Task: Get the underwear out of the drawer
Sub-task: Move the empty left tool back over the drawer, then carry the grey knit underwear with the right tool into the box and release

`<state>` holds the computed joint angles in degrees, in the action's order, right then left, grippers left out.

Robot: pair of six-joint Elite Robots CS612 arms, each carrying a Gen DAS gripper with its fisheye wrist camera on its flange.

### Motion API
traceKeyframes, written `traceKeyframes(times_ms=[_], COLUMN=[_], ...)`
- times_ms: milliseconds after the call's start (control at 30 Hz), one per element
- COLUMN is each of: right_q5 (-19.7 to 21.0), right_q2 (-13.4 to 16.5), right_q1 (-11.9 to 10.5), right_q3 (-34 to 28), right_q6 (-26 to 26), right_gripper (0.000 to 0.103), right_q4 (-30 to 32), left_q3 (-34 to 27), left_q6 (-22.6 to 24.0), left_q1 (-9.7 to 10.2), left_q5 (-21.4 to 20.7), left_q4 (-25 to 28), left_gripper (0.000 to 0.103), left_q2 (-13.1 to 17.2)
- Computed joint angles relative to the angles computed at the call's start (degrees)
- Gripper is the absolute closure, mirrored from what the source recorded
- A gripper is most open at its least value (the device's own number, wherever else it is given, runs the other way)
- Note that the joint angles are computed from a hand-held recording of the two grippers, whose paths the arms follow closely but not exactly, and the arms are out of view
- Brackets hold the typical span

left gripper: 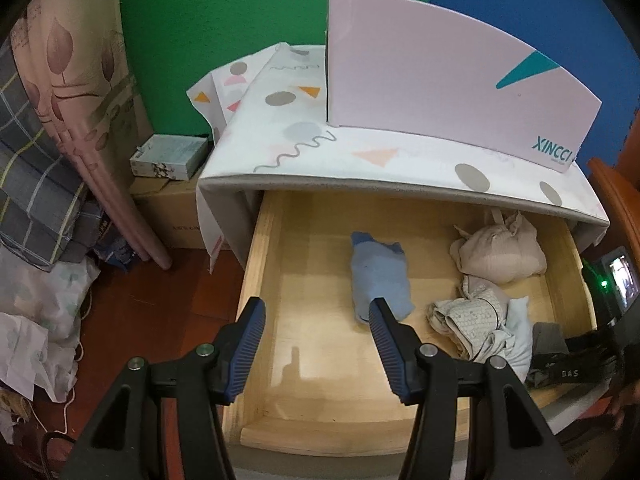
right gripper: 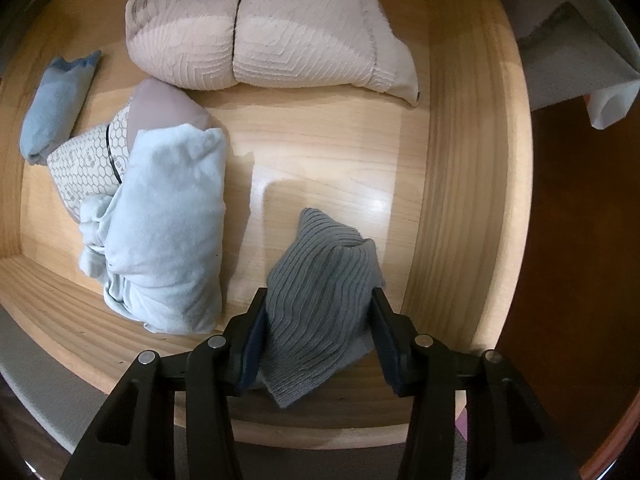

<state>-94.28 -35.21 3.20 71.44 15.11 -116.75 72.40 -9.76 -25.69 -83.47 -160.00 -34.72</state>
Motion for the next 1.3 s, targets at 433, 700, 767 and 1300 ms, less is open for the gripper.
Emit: traceKeyframes(times_ms=[433,700,767,1300], right_q5=[-2.2,-3.2,-2.6,-2.5], right_q2=[-2.2,-4.2,-4.8,-11.0], right_q1=[0.5,1.0,1.0,-0.1], right_q3=[3.3,5.7,6.3,6.8], right_q6=[0.0,1.8,2.2,0.8], right_gripper=[0.063,0.063,0.063,0.063], right_q4=[-9.2,-17.4,-18.9,-27.7], left_q3=[0.3,0.3,0.2,0.6], left_q6=[-0.7,-1.3,-1.6,-2.3], left_q1=[0.25,0.33,0.38,0.49], left_q5=[-0.8,-1.0,-1.3,-1.0], left_q4=[-0.7,-0.8,-0.9,-1.7], left_gripper=[0.048,0.048,0.048,0.048], left_q2=[-0.1,0.0,0.0,-0.2])
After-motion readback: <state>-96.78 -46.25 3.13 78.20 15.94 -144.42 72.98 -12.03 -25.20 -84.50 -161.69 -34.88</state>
